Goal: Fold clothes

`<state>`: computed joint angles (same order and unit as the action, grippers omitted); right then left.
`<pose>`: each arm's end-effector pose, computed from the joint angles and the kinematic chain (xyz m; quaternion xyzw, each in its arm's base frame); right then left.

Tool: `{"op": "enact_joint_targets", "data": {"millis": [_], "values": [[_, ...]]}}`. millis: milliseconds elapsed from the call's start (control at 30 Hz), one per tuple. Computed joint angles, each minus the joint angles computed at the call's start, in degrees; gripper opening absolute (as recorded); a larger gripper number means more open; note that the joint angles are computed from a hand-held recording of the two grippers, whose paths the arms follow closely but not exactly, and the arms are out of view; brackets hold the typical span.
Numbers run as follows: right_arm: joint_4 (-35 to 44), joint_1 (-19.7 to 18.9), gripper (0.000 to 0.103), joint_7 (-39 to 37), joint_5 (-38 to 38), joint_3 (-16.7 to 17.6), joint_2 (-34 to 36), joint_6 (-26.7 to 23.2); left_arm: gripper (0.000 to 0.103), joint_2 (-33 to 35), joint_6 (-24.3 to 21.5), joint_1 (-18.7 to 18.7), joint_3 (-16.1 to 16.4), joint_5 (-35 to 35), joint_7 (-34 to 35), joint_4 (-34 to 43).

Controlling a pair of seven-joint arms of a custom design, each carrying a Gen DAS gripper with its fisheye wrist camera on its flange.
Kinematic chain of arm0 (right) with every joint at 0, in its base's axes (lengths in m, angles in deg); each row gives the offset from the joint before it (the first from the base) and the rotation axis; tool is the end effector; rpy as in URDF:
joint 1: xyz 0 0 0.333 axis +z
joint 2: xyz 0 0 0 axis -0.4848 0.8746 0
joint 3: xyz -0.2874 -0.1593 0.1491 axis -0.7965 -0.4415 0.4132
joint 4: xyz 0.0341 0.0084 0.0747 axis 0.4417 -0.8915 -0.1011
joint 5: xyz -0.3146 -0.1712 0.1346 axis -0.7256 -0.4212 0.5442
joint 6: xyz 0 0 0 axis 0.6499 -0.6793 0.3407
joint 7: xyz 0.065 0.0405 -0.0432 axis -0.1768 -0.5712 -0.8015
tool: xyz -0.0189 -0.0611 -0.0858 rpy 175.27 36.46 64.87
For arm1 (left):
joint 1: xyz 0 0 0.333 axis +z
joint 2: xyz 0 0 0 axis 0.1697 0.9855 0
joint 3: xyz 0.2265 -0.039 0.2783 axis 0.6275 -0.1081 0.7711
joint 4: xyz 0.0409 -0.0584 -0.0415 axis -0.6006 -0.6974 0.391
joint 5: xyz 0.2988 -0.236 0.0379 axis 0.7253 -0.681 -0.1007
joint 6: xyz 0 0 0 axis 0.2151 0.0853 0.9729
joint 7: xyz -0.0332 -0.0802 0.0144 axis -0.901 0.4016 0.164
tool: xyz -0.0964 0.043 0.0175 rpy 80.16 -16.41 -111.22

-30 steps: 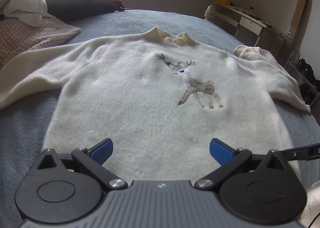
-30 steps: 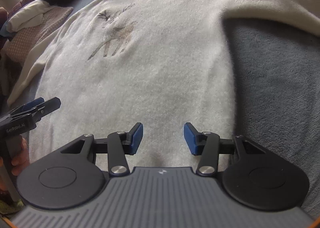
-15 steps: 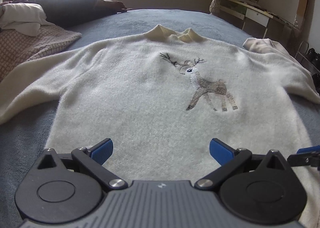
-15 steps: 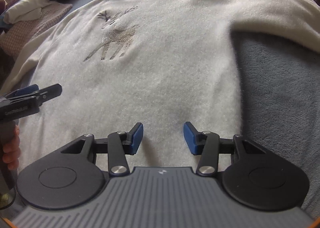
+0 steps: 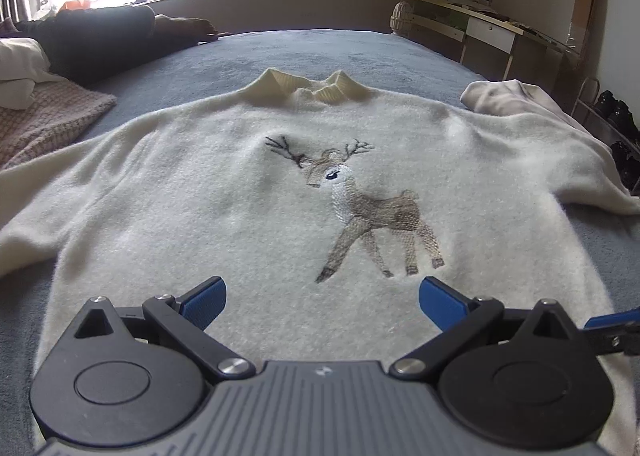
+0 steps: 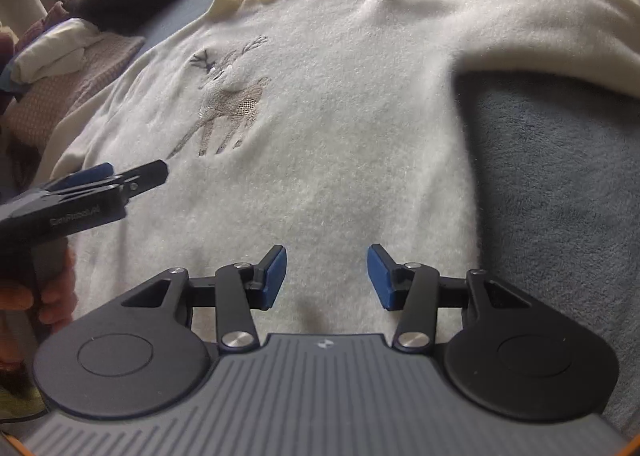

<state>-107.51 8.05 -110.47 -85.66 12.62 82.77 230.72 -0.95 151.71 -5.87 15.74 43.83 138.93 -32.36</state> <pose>0.4474 0.4266 0.3677 -0.3595 0.8826 -0.1512 0.2626 0.6430 -0.3707 0.3382 -0.3062 0.8735 -0.3652 0.0993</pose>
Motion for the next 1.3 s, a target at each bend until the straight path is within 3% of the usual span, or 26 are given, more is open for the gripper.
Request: {"op": "enact_joint_targets", "data": {"millis": [133,300,567,767,833,900,933,967,1033,1167,1300], "values": [[-9.04,1.13,0.045,19.9,-9.82,-1.39,-8.21,-2.29,0.103,1.77,-0.23,-2.21,1.25,1.96,-0.73,2.28],[-24.55,-0.5,0.046,53.89,-21.68,1.59,-19.71,-11.66,0.103,3.41,-1.14,-3.98,2.78,3.49,-2.8,4.2],[-40.4,-3.43,0.048,89.6,-17.2,8.89,-26.66,-24.42,0.103,4.32,0.83,-6.15,4.99,6.24,-5.62,4.07],[-45.27,-4.69,0.048,105.2,-18.14,8.51,-25.41,-27.77,0.103,4.46,0.01,-6.78,5.94,7.97,-7.77,4.53],[-46.45,-5.54,0.047,108.69,-20.7,7.51,-25.0,-27.34,0.103,4.52,0.14,-6.61,5.73,8.21,-8.02,4.46],[-46.92,-6.26,0.045,106.05,-20.38,6.45,-25.71,-26.15,0.103,4.58,0.38,-6.3,5.35,8.35,-7.94,4.33],[-46.98,-6.58,0.037,104.02,-19.55,6.09,-26.11,-25.79,0.103,4.6,0.47,-6.16,5.18,8.39,-7.87,4.26],[-46.85,-6.83,0.02,101.49,-18.07,5.88,-26.51,-25.7,0.103,4.6,0.53,-6.11,5.11,8.41,-7.91,4.23],[-46.24,-6.59,0.009,98.29,-14.25,6.68,-26.92,-27.65,0.103,4.6,0.4,-6.2,5.22,8.51,-8.17,4.3],[-44.02,-4.92,0.005,92.83,-8.75,8.94,-27.43,-35.16,0.103,4.64,-0.28,-6.05,5.19,8.76,-8.38,4.58],[-41.6,-3.3,0.005,83.47,-8.64,10.42,-30.3,-42.86,0.103,4.74,0.16,-4.86,3.81,8.37,-7.04,4.18]]}}
